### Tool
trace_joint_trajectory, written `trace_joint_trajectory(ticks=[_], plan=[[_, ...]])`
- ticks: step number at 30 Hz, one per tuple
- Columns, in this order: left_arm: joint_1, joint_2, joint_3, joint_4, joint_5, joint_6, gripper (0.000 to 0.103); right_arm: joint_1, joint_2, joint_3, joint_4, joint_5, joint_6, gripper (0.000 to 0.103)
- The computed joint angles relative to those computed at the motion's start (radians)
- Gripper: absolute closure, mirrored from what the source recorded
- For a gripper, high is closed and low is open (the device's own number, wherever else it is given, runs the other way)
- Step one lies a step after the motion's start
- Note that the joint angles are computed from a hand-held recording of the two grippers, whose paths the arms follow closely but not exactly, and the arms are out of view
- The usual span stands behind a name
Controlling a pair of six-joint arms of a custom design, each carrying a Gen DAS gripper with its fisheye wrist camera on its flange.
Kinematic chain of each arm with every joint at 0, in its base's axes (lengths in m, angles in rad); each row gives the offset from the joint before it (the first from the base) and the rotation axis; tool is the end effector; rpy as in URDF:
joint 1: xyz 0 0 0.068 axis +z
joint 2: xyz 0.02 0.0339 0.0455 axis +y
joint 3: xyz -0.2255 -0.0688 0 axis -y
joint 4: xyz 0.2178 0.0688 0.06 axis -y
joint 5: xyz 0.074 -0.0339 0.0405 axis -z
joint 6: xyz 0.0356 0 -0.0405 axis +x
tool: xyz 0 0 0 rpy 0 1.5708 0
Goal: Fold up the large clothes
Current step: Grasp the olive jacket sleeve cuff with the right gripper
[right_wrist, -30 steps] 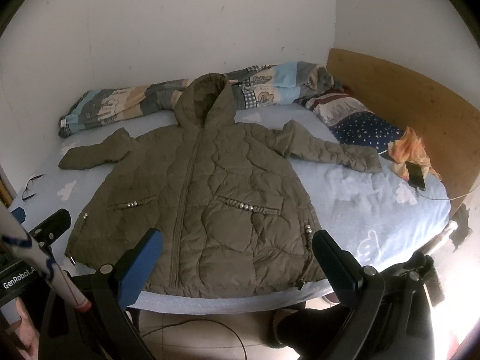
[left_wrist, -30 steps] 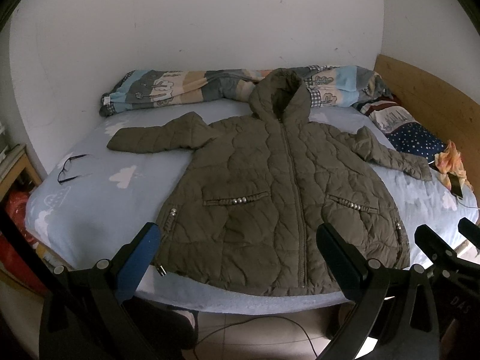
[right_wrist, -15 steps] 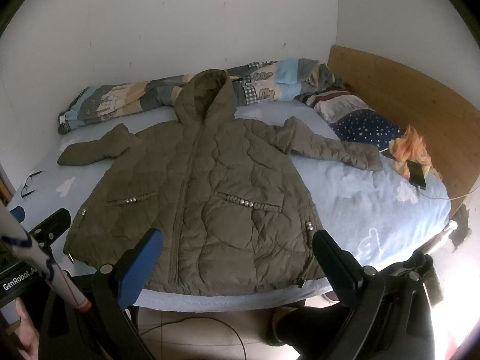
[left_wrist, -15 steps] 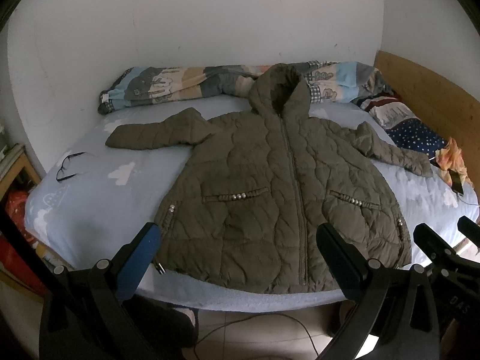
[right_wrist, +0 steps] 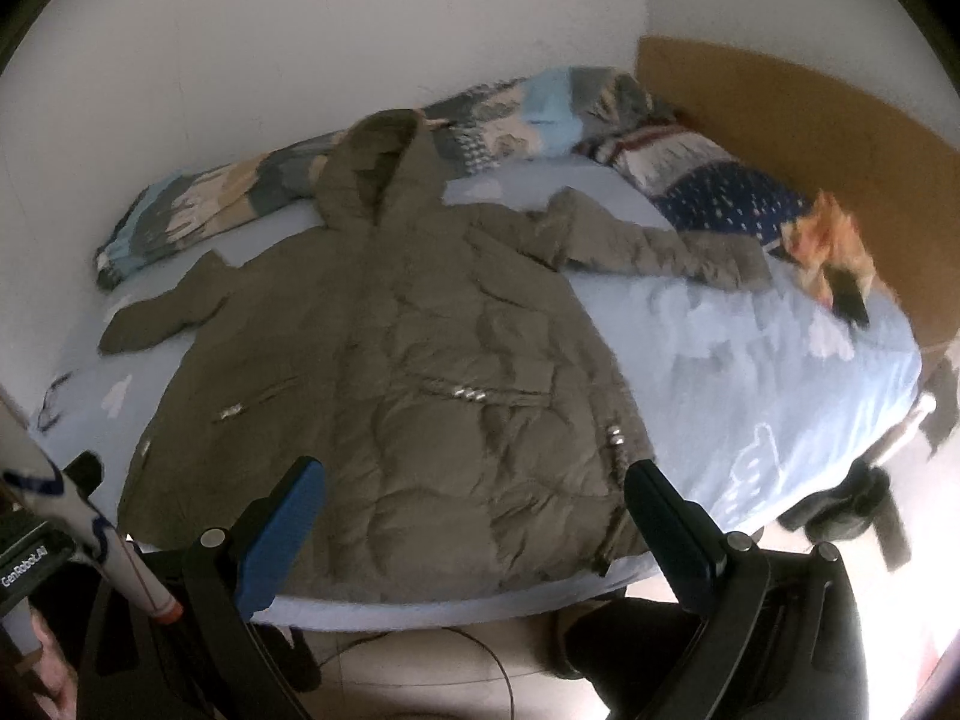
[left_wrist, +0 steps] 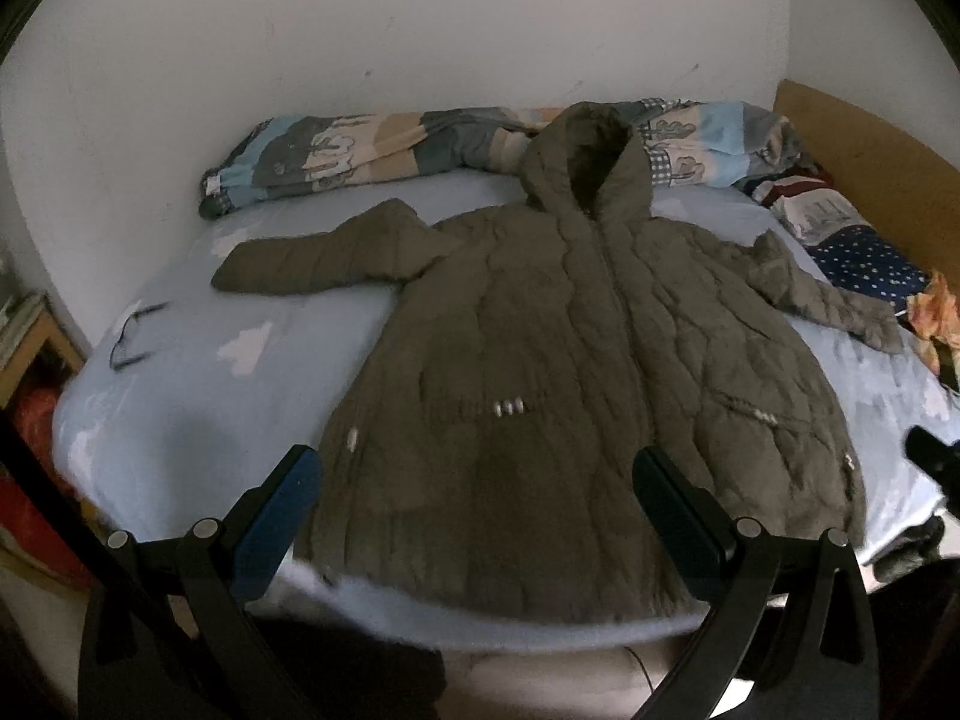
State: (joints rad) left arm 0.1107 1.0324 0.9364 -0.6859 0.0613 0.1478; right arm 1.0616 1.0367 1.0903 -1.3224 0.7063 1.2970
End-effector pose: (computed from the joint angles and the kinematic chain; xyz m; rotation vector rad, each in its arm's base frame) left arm 0.2036 0.0204 0.2688 0.0736 2.3503 0.0547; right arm 0.0931 0.1193 0.2827 0.4120 2.3479 0.0000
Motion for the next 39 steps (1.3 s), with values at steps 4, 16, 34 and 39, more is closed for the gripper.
trace_joint_trajectory(ticks=[4,16,34,39], plan=[[-0.102,0.284,0.147,0.156,-0.099,-0.035,0.000,-0.334,-0.138,-0.103,0.169,-0.138,-0.301,0.001],[-0.202,1.099,0.802,0.230,-0.259,-0.186,0.000,-1.465,0.143,-0.163,0.657,-0.896,-0.899,0.009],[-0.208,1.196,0.904,0.193,-0.286,-0.161,0.000,-1.980,1.110,0.459,0.948,-1.181,-0.715,0.046],[-0.218,1.213,0.910,0.196,-0.307,-0.153,0.000,-1.999,1.254,0.592,1.010,-1.188,-0.658,0.050]])
